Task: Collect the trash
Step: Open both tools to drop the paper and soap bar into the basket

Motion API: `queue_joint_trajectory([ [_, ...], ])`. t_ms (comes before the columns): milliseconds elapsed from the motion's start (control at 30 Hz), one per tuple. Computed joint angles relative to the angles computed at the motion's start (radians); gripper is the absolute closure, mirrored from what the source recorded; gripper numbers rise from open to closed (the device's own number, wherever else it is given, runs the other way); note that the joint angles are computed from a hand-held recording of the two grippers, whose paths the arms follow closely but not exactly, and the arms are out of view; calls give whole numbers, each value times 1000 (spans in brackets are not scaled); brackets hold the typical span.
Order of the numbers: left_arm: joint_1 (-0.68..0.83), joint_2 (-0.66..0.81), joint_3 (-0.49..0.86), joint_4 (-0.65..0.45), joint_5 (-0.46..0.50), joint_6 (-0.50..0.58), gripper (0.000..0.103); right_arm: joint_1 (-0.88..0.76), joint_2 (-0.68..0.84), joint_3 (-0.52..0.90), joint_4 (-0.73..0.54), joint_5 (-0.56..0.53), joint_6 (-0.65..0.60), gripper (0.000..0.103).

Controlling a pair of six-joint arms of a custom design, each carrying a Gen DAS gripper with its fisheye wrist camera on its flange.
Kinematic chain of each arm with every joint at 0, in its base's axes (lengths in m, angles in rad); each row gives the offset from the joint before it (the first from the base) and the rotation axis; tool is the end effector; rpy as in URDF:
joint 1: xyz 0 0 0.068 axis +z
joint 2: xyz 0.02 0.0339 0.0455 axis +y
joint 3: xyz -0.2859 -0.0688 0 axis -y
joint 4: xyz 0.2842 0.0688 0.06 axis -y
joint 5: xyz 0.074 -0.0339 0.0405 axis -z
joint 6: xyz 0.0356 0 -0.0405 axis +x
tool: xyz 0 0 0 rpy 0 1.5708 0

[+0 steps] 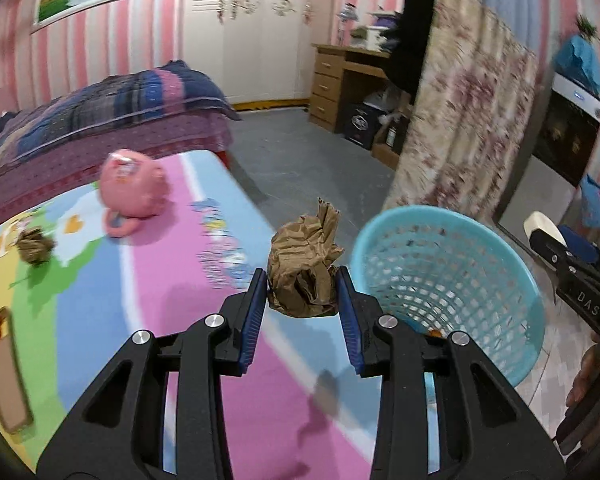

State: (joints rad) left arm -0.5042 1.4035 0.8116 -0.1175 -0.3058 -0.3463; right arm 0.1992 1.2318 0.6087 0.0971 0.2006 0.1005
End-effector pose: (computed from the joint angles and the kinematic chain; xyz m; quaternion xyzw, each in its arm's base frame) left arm 0.2885 -0.1470 0.2163 0.0074 0.9003 -0.0442 0.4330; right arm 0.2807 0.0494 0.2113 0.0074 0.8637 -0.0117 0.5038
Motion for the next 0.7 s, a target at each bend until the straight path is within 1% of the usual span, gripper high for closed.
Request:
queue_joint_trajectory([
  [67, -21, 34, 23, 9, 13, 4, 69, -37, 1, -12, 7, -22, 0, 42],
  [167, -63, 92, 66, 25, -9, 18, 69, -81, 0, -28, 11, -40, 8, 42],
  [300, -92, 173, 126, 40, -14, 27, 68, -114, -8, -41, 23, -69, 29, 42],
  [400, -104, 230, 166, 44, -12, 39, 66, -128, 2, -43, 35, -87, 19, 42],
  [433, -108, 241, 172, 46, -21, 42, 59, -131, 6, -43, 37, -91, 17, 42],
  [467, -109, 247, 175, 45, -34, 43, 46, -136, 13, -42, 42, -97, 15, 42],
  [533, -112, 242, 168, 50, -55, 46, 37, -138, 21, -40, 45, -103, 15, 42],
  [633, -103, 225, 157, 39, -88, 54, 28, -133, 36, -37, 49, -104, 8, 42],
  [700, -93, 198, 141, 31, -105, 52, 25, -125, 45, -33, 47, -102, 4, 42],
])
